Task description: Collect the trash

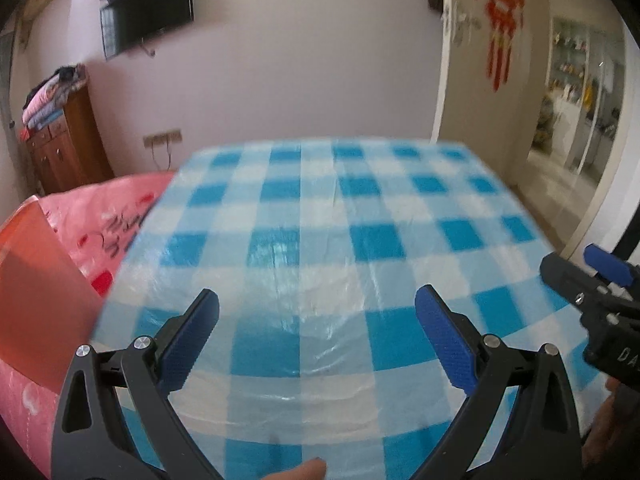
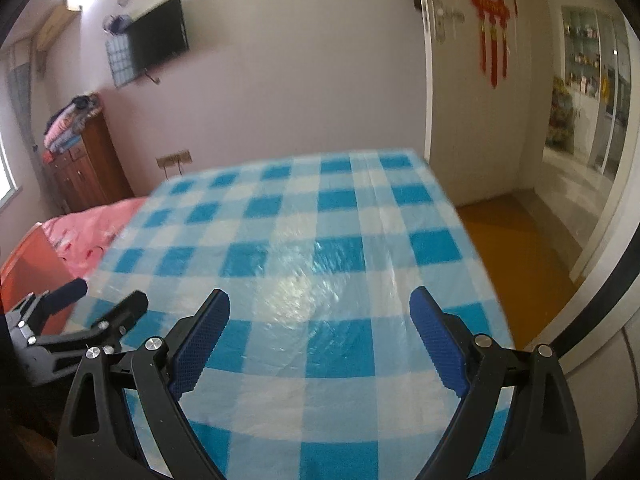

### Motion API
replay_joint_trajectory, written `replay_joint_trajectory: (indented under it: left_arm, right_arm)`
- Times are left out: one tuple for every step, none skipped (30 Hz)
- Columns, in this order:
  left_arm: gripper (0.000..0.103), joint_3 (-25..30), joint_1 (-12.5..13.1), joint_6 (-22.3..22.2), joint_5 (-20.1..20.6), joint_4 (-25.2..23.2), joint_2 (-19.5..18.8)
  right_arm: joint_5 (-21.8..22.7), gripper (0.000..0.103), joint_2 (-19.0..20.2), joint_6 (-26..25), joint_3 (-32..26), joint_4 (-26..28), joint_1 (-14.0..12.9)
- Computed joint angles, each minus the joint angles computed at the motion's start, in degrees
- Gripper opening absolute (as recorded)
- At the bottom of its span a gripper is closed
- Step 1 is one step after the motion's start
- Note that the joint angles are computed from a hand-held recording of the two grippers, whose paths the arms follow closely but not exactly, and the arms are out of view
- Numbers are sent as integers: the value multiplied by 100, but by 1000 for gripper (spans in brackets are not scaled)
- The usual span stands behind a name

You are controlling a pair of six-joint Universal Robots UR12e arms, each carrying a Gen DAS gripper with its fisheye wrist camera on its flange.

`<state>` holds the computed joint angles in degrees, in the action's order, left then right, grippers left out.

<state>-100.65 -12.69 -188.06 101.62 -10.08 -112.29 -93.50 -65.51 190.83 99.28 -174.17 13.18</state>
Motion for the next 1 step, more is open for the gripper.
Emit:
replay_joint_trajectory:
  left_arm:
    - [99, 66, -10, -41, 32, -120, -79]
  right_arm:
    - [12, 90, 93, 29, -86, 148, -20]
